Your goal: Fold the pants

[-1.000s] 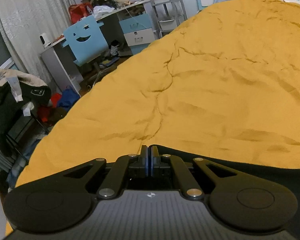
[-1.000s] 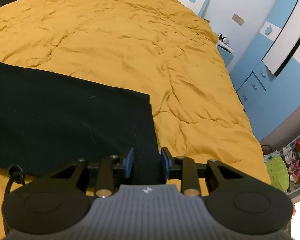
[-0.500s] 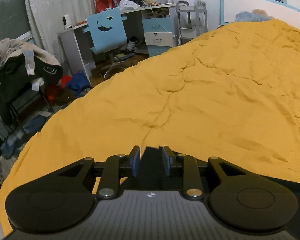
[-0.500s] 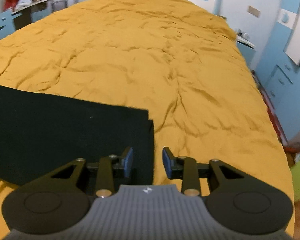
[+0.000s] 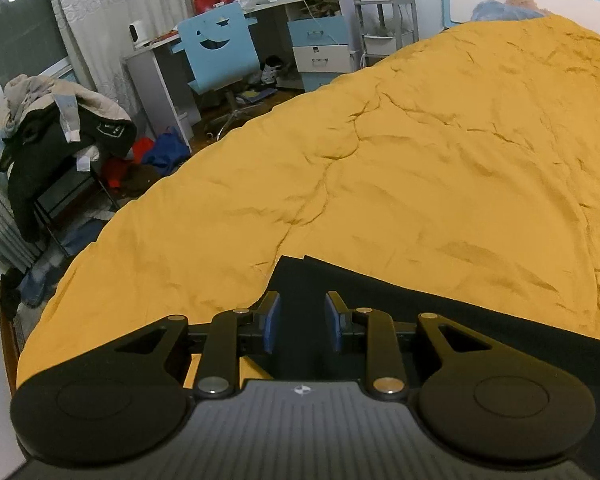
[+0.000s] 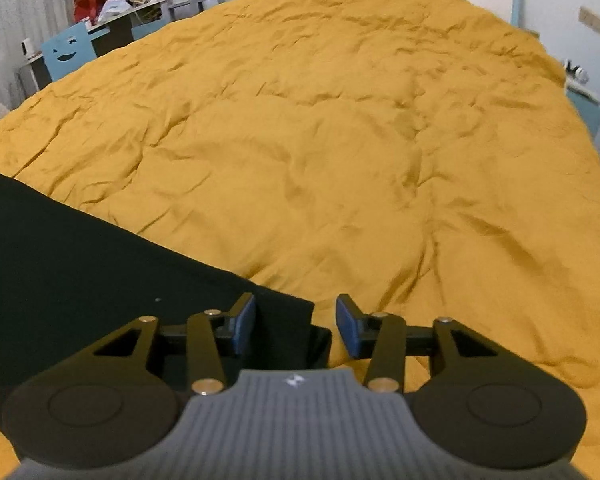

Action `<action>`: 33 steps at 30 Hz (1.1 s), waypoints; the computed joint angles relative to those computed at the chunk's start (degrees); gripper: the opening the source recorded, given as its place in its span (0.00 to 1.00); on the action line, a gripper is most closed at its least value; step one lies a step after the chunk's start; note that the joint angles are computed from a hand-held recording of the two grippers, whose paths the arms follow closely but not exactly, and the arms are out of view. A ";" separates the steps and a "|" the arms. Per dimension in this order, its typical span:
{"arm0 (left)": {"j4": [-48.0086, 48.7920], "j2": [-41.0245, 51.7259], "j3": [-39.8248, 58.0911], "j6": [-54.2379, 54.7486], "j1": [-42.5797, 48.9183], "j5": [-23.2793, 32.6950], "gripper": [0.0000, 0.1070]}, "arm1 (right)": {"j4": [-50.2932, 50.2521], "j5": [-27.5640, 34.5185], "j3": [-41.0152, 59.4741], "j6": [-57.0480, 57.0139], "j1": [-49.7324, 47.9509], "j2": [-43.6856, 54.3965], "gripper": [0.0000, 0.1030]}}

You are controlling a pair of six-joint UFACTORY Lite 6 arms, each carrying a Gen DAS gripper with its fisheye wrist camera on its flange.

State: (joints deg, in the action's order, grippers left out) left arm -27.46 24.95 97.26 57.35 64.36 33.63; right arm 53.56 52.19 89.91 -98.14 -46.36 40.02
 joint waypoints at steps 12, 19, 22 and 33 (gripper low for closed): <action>-2.85 5.94 2.90 -0.43 -0.11 -0.87 0.33 | -4.38 6.27 7.09 -0.32 0.64 3.31 0.32; -4.10 6.22 1.07 1.52 0.21 -1.34 0.33 | -10.49 6.54 14.16 6.87 4.27 9.19 0.32; -5.32 6.94 1.98 2.87 0.68 -0.65 0.33 | -8.76 7.21 11.13 4.07 2.57 6.59 0.23; -13.92 16.15 12.80 7.06 3.12 4.28 0.48 | -5.35 6.29 1.60 4.07 -0.07 -1.56 0.06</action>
State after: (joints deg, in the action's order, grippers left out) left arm -41.38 41.10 110.06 64.41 67.48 37.91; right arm 48.21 58.48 91.50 -94.07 -46.43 38.46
